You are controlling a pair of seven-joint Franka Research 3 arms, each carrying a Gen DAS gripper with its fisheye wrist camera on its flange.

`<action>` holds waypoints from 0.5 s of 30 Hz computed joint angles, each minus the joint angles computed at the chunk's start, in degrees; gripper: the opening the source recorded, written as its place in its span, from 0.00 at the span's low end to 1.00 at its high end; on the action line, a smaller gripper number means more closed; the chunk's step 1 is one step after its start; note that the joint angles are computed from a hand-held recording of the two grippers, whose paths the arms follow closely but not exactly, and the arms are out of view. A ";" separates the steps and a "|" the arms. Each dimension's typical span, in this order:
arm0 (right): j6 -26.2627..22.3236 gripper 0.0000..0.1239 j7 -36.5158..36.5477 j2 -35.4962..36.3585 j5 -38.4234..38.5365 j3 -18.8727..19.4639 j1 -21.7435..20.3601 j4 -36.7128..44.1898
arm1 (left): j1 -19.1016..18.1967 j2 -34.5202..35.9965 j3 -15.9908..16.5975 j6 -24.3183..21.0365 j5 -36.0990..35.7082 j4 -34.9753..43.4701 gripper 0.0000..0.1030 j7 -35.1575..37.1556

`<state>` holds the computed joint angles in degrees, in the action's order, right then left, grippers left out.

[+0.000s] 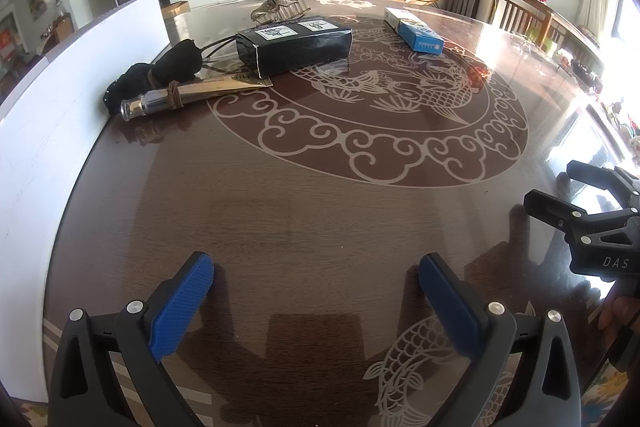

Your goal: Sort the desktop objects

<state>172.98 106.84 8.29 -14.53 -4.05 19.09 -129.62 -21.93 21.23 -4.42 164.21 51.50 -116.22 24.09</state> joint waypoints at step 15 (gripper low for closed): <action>-0.08 0.83 -0.28 0.05 0.26 0.09 -0.05 0.07 | -0.41 -1.11 1.09 -1.18 1.37 -1.03 1.00 -3.69</action>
